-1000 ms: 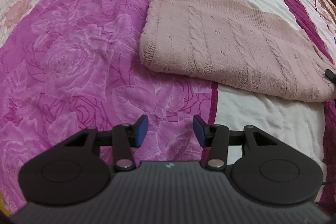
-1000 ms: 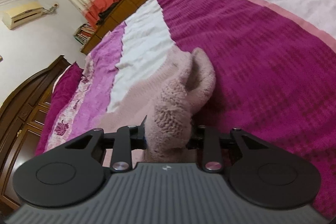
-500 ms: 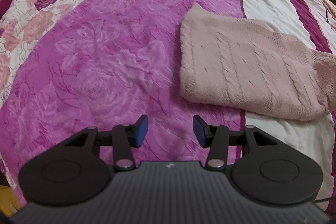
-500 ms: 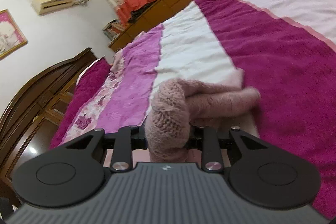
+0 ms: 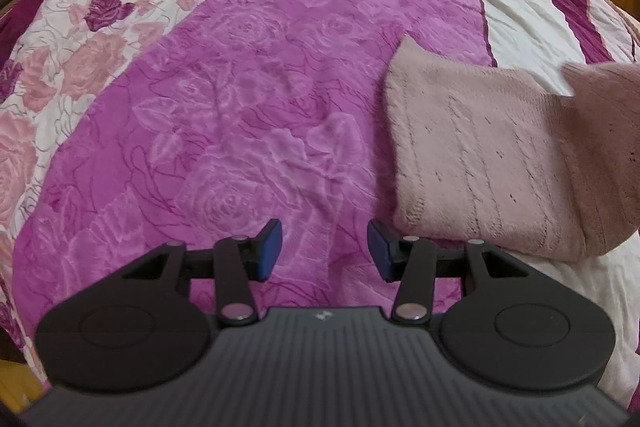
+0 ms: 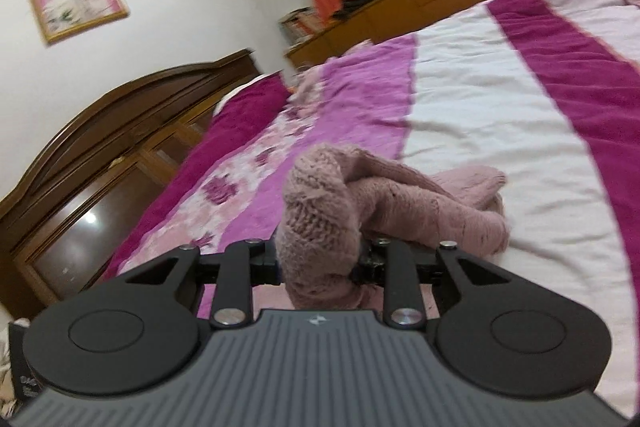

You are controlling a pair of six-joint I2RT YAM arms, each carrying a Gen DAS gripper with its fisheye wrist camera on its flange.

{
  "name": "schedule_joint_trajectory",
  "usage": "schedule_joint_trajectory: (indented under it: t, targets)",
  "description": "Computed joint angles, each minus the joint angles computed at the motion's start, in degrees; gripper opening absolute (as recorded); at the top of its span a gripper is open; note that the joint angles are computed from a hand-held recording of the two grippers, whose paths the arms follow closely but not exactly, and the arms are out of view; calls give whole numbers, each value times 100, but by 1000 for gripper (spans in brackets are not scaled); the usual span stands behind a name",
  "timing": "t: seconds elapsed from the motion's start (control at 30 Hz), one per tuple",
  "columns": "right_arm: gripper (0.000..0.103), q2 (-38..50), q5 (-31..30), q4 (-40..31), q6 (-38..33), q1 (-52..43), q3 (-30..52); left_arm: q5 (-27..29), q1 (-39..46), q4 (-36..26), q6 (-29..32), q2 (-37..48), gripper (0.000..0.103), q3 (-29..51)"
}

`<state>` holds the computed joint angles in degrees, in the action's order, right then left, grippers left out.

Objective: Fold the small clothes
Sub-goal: 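Lift the held side edge and fold it across the bundle, then lay the folded side down and open the right tool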

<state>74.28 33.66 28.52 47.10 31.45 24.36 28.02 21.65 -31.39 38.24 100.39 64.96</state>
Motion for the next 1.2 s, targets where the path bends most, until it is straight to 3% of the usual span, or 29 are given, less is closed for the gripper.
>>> schedule_joint_trajectory:
  t: [0.4, 0.63, 0.87, 1.03, 1.2]
  targets:
    - [31, 2779, -576, -358, -290, 536, 2315, 103, 287, -82, 29, 468, 49, 444]
    - [32, 3876, -689, -612, -209, 712, 3035, 88, 352, -94, 47, 676, 49, 637]
    - [47, 3743, -629, -580, -87, 813, 2907, 180, 325, -70, 51, 654, 49, 626]
    - [55, 3132, -361, -349, 268, 1115, 2242, 328, 216, -142, 3, 488, 49, 607]
    - [67, 2370, 130, -555, 743, 1446, 1650, 502, 22, -113, -28, 161, 49, 467]
